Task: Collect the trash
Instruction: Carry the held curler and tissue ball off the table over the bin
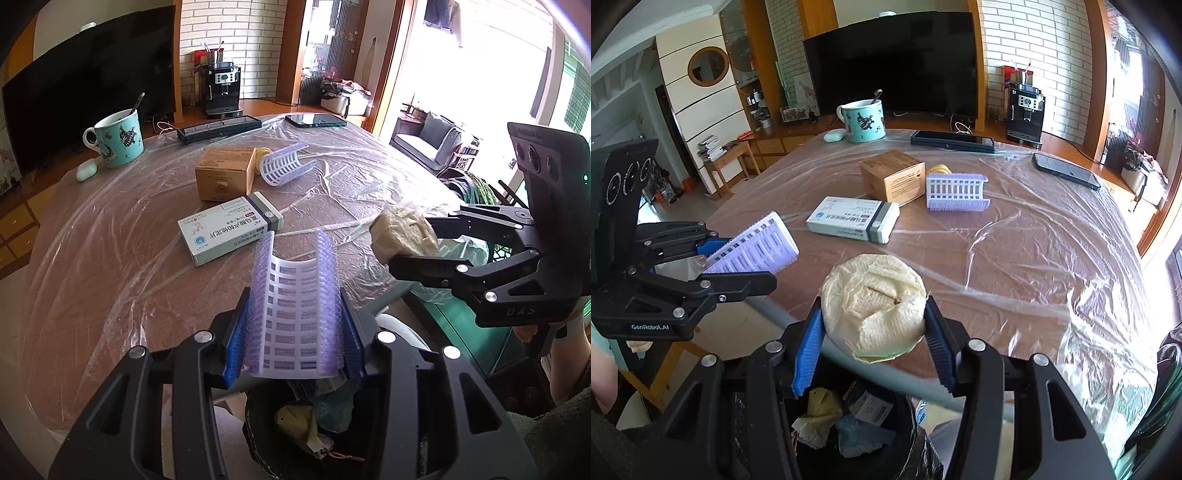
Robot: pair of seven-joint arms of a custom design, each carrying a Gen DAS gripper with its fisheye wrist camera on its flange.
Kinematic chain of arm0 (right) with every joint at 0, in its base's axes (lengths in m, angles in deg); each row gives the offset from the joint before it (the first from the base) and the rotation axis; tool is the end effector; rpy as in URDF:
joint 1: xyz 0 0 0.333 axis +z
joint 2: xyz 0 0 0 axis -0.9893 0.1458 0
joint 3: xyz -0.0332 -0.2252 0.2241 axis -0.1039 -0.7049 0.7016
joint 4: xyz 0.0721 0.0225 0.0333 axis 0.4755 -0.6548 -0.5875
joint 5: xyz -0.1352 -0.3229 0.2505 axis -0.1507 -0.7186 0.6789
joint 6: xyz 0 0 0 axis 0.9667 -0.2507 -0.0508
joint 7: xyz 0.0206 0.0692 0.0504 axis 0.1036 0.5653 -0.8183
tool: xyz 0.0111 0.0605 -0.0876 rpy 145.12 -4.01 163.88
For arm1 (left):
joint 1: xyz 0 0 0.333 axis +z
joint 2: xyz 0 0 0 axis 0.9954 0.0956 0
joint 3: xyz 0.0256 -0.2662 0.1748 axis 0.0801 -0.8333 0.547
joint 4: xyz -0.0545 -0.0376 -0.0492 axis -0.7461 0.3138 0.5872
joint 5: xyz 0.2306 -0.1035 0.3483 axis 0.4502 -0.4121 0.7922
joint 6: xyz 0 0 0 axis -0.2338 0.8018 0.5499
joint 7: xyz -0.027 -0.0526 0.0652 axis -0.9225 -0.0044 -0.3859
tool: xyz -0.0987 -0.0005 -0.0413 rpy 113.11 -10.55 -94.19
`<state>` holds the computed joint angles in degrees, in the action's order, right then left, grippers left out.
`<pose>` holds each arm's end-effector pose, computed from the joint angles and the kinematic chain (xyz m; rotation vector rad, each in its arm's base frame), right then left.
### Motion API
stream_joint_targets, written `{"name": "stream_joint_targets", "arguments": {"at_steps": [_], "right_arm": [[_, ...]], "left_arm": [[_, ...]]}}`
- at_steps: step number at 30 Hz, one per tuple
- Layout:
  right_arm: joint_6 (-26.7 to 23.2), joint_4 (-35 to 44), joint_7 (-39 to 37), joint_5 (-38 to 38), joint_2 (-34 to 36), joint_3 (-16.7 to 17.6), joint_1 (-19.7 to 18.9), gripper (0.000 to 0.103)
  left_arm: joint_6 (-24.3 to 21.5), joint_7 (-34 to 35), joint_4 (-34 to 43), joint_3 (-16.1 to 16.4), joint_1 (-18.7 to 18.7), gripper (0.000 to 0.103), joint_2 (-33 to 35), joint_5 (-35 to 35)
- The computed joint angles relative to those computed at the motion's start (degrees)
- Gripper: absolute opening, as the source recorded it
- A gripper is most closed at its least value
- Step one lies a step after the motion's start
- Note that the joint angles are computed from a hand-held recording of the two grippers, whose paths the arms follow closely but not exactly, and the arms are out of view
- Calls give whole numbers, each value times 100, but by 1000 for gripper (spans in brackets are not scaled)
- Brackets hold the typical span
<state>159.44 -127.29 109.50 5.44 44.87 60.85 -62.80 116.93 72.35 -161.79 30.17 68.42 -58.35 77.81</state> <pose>0.5498 0.2320 0.4195 -2.2544 0.7867 -0.1110 0.5001 -0.3281 0.4399 -1.8313 1.8873 -0.8284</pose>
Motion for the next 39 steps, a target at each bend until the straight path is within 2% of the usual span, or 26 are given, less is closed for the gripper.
{"name": "stream_joint_targets", "arguments": {"at_steps": [20, 39], "right_arm": [[-334, -777, -258, 74, -628, -138, 34, 51], [-403, -1186, -81, -308, -774, -166, 40, 51]], "left_arm": [[-122, 54, -321, -150, -234, 45, -230, -200], [-279, 404, -622, -196, -452, 45, -292, -807]]}}
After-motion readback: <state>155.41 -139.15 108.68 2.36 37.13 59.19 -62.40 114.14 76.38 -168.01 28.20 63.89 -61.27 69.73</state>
